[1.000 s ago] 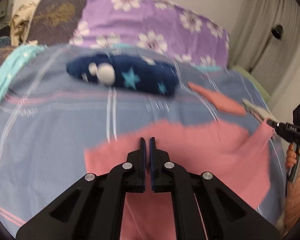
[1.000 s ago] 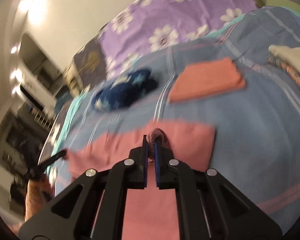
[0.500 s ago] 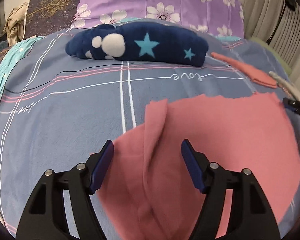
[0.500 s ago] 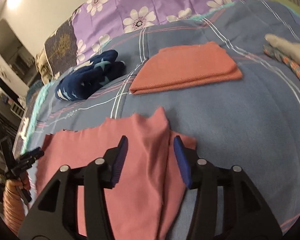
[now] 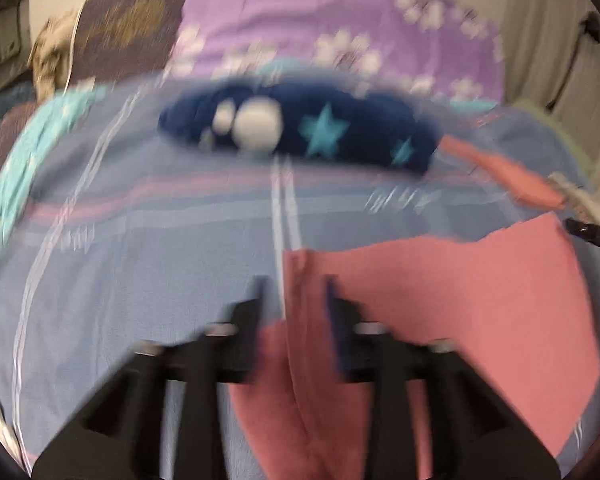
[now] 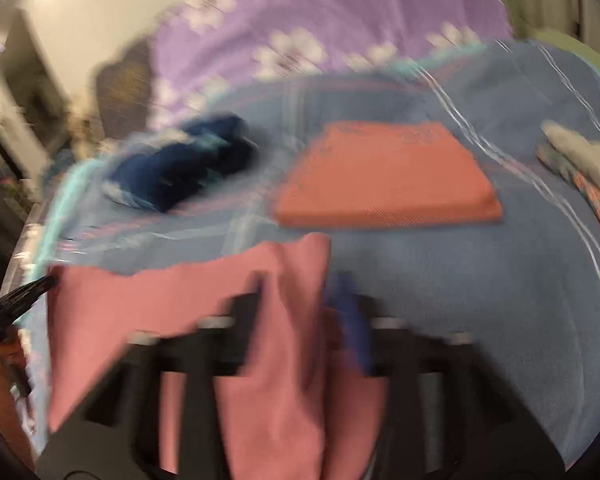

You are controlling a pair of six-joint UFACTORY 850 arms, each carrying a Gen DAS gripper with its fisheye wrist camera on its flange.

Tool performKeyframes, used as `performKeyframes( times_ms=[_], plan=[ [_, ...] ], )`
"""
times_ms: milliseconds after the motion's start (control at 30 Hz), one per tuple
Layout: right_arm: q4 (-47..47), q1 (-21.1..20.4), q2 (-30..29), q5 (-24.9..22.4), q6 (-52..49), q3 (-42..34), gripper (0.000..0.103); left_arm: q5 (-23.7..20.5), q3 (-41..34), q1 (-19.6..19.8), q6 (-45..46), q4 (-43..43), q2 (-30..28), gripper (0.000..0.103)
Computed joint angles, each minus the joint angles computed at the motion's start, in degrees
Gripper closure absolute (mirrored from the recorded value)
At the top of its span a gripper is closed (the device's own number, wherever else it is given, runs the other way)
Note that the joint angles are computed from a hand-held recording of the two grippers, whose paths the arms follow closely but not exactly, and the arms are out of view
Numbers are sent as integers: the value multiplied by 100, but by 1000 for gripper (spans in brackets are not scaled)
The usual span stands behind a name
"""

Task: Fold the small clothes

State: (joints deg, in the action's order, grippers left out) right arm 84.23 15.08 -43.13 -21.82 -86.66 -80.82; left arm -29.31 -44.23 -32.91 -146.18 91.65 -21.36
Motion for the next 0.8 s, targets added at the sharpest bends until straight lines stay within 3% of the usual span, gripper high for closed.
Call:
performKeyframes(
  times_ms=[67,133,267,400,467,567,667,800],
  plan=[
    [-148,-63,41,-66,202,168,60,18,135,-142,-398,203,-27,56],
    [252,-191,252,-214,-349,562,64,-212,303,-482,-614,280,58,43],
    [1140,-704,992,-874,-1538,1824,68,-756,615,-1463,-1006,48,343,40],
    [1160,-1190,1615,-1492,-2105,2946,70,-765,679,-2155,-1481,-13,321,40],
    [1148,-1296,1790,-1616,-2336,3291,70,-734,557,-2407,-1211,-522,126,40],
    [1054,-1313,1879,-1632,-2565,3553,71,-885,332,-2561,-589,-1604,-239,37],
    [1279,-1204,1828,-1337,-2797,3660,84,-1112,200,-2669,-137,-2275,-246,37],
    [1957,-1120,1936,-1077,-3401,3870,84,-1173,221,-2875,-199,-2565,-213,37]
  ],
)
